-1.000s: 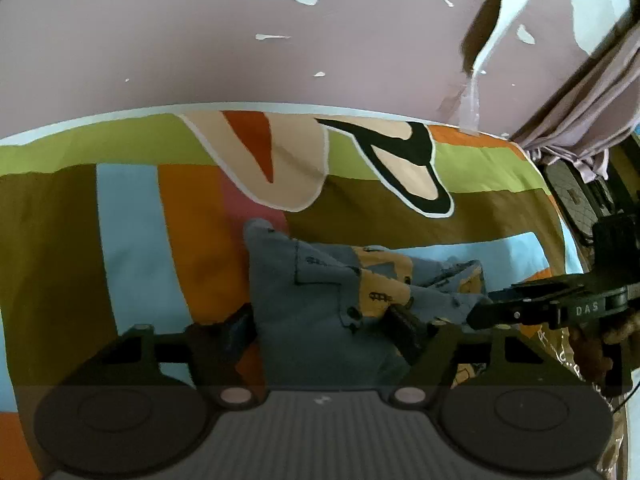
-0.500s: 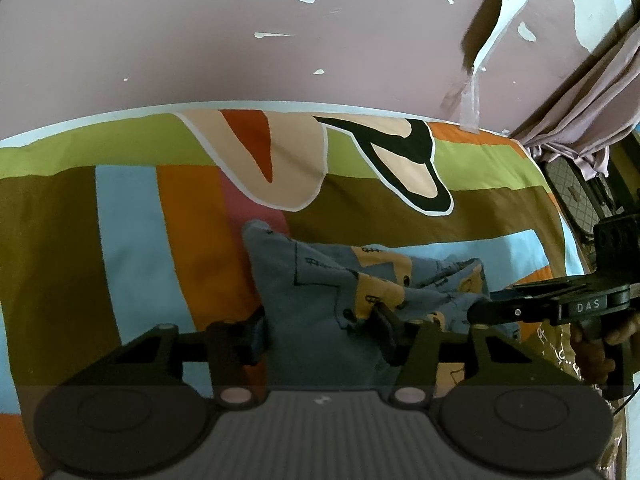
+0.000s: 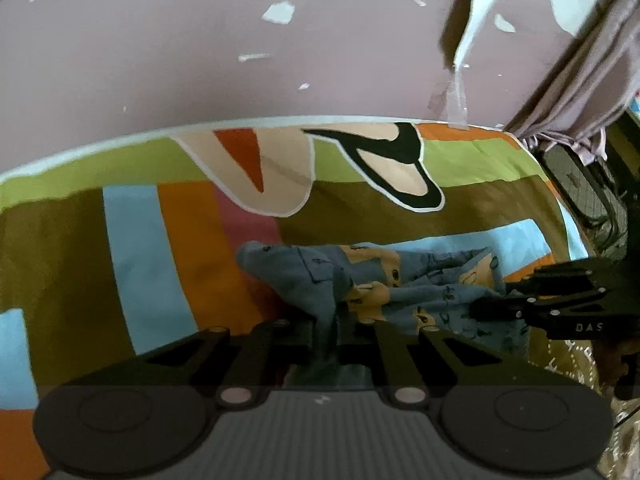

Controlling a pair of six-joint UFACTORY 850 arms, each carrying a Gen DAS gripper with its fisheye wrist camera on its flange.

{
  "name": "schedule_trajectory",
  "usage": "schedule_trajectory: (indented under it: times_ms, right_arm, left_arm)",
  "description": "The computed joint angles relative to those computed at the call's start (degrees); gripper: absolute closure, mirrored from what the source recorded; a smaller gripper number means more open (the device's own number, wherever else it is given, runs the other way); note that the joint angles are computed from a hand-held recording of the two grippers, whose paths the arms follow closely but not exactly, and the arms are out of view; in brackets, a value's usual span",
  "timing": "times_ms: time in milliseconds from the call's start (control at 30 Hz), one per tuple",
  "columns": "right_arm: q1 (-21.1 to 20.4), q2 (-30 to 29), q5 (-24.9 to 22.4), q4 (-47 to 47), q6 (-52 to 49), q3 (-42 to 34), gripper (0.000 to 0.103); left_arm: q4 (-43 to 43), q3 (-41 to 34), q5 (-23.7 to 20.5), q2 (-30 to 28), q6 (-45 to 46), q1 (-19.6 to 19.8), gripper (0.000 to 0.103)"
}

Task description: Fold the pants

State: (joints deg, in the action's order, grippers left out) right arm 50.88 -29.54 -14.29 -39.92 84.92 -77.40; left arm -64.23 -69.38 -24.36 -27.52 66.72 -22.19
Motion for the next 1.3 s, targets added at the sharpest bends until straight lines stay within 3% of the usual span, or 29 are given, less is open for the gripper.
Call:
schedule_trajectory:
  times_ms: [167,500,933,1300]
  right_arm:
    - [1.95,0.67,-3.57,-8.24,4.39,-0.32,0.083]
    - [4.23,2.65,-6.71,-17.67,12.11,0.02,0.085]
    - [3.85,2.89,-11.82,-19.83,9.23,-3.41,0.086]
    - [3.64,4.1,-13.2,-26.92,13.41,-3.72,0.086]
  left_arm:
    - [-3.78,3.06,2.51,3.13,6.01,-0.64,0.096]
    - [-3.06,5.0,2.25,7.04,5.27,-0.68,0.096]
    - [-6.3,2.77,2.8,8.2,5.98,-0.88,0.096]
    - [-9.39,0.6,2.78,8.44,7.3,-0.71,0.096]
